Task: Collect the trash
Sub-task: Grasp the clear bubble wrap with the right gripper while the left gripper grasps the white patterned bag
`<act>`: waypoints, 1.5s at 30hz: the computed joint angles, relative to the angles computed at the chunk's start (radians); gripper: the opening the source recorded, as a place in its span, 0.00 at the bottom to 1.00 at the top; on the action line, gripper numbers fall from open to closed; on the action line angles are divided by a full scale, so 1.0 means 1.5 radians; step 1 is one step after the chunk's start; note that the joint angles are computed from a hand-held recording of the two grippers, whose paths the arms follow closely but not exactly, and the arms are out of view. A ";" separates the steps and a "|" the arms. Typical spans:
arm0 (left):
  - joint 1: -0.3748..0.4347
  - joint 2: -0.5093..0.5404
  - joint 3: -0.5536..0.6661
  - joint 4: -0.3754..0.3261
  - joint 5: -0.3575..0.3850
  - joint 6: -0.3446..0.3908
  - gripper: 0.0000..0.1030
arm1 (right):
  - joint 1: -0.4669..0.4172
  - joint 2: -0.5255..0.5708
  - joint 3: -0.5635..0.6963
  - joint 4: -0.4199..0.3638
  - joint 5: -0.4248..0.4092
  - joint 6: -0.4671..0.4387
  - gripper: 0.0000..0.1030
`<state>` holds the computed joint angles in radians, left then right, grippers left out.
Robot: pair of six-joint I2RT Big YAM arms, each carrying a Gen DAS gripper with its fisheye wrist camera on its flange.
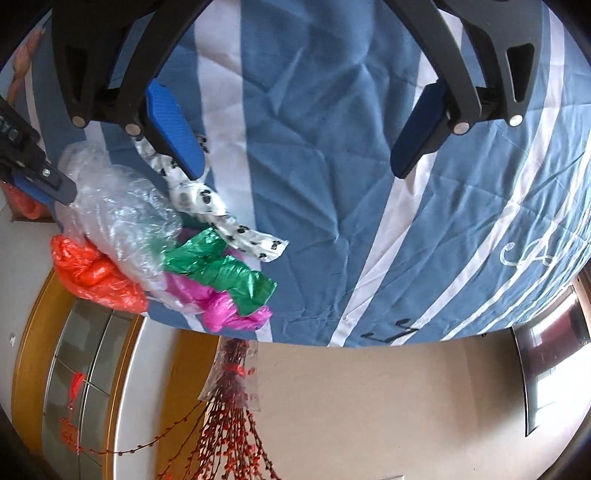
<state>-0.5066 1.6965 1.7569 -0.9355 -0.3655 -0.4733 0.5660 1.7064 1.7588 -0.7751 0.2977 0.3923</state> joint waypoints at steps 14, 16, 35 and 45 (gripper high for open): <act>0.015 -0.009 -0.016 0.026 0.063 0.005 0.96 | -0.007 0.000 -0.007 -0.033 -0.018 0.024 0.14; 0.015 -0.011 -0.020 0.032 0.076 0.006 0.96 | -0.007 -0.015 -0.022 -0.023 -0.017 0.027 0.13; -0.022 0.107 0.145 -0.062 0.086 0.016 0.81 | -0.045 -0.183 -0.203 0.031 0.058 0.088 0.12; -0.023 0.134 0.179 -0.089 0.079 0.013 0.30 | -0.067 -0.208 -0.238 0.031 0.053 0.108 0.12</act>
<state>-0.5415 1.8975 2.0250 -1.0686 -0.2463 -0.4536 0.4658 1.3946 1.4018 -0.7285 0.3771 0.5545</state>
